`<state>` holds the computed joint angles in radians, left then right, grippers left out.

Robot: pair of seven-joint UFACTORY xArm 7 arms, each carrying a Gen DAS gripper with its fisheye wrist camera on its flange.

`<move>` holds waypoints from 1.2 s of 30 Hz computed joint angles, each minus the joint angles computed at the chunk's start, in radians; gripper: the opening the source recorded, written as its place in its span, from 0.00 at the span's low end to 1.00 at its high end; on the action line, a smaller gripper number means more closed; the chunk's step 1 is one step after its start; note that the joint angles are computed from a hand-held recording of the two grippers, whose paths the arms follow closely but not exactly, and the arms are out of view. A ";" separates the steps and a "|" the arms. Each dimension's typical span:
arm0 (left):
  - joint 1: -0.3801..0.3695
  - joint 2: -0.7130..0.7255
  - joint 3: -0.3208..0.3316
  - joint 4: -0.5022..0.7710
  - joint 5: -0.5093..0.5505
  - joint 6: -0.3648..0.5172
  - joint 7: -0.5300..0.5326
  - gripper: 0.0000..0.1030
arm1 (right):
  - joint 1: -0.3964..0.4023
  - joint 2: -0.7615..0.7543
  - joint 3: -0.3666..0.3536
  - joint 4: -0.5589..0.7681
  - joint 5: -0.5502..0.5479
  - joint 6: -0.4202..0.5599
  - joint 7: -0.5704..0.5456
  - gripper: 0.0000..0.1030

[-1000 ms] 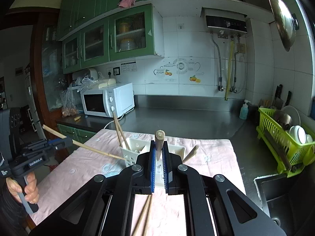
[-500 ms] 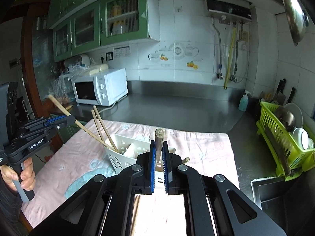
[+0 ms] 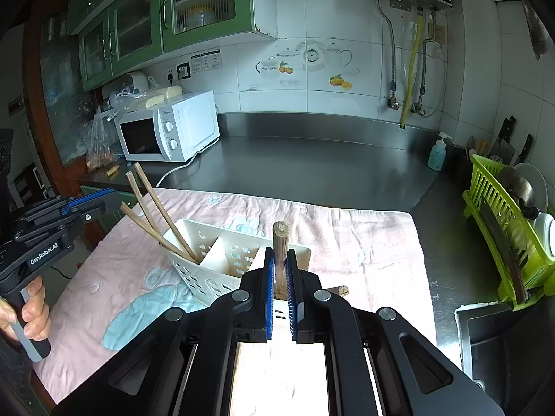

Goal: Organize utensils
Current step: 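Open both grippers to release the chopsticks into the holder, then close the left gripper on a chopstick while the right gripper grasps another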

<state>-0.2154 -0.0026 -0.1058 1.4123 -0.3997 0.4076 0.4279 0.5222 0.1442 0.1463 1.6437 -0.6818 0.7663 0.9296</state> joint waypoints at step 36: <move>-0.183 -0.561 0.185 -0.780 -0.052 -0.100 0.011 0.64 | 0.031 -0.168 0.190 -0.602 -0.137 -0.200 0.545 0.15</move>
<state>-0.3987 -0.5638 0.0788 0.6324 -0.4518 0.3079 0.4393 0.5536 -0.0240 0.3362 1.0418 -0.8193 0.5663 1.4746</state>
